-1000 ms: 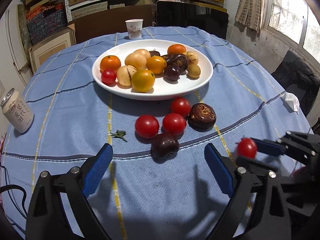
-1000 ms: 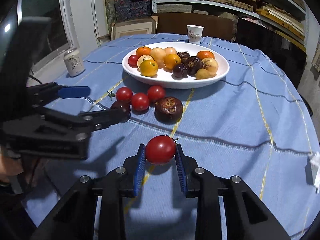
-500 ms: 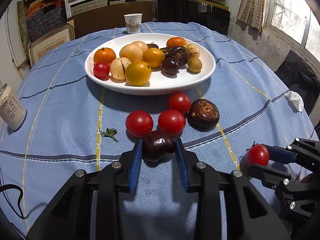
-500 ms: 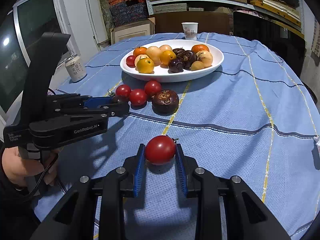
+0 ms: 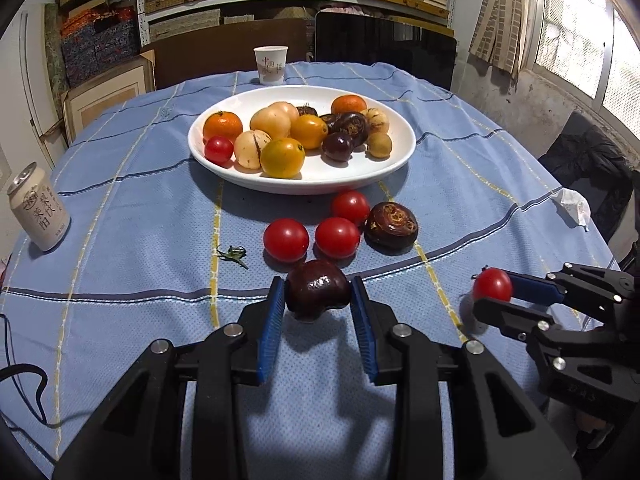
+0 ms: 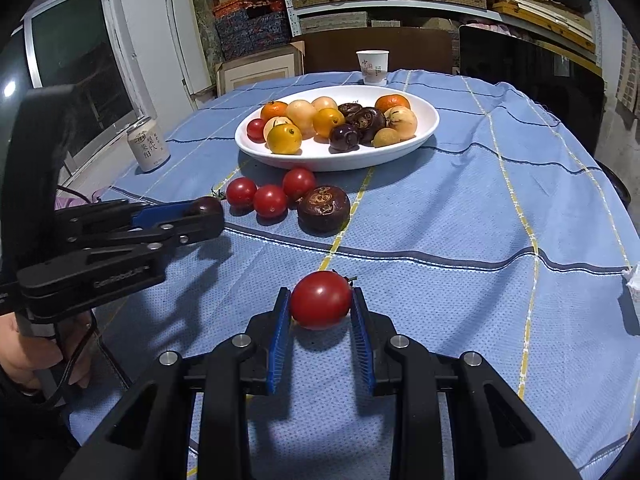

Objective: Organize fruits
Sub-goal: 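Carry the tomato and purple fruit onto the white plate and open both tools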

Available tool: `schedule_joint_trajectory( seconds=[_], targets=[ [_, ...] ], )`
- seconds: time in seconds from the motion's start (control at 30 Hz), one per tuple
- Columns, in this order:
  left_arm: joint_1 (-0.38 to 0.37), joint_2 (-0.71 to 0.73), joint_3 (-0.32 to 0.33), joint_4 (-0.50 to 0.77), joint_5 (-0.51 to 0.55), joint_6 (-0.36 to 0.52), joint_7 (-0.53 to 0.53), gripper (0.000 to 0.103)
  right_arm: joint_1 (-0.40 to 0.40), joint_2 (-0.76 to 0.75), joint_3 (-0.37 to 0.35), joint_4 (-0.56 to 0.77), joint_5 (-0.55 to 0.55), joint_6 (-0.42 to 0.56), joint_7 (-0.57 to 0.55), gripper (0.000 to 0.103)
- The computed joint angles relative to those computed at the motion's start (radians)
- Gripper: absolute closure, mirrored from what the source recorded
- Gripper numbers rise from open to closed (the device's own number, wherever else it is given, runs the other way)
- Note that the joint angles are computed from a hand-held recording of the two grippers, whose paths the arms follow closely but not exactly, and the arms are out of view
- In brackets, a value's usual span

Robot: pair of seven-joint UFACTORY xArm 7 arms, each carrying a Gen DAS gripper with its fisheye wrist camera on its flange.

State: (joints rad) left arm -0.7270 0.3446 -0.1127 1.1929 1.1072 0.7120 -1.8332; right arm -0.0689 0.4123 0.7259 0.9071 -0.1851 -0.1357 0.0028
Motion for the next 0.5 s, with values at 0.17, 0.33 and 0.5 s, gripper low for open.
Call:
schedule_joint_trajectory(
  seconds=[0.17,0.33,0.5],
  targets=[
    [-0.021,-0.056,-0.016,-0.029,0.036,0.060,-0.047,0.070,0.080,-0.039,-0.088,-0.018,0.005,-0.045,0.031,0.073],
    [-0.029,-0.117,-0.057,-0.036,0.076,0.153,-0.061,0.070,0.114,-0.089,-0.137,-0.025,-0.028,-0.068,0.082,0.073],
    [-0.025,-0.176,-0.099,-0.034,0.109,0.234,-0.055,0.070,0.099,-0.141,-0.138,-0.007,-0.091,-0.077,0.142,0.073]
  ],
)
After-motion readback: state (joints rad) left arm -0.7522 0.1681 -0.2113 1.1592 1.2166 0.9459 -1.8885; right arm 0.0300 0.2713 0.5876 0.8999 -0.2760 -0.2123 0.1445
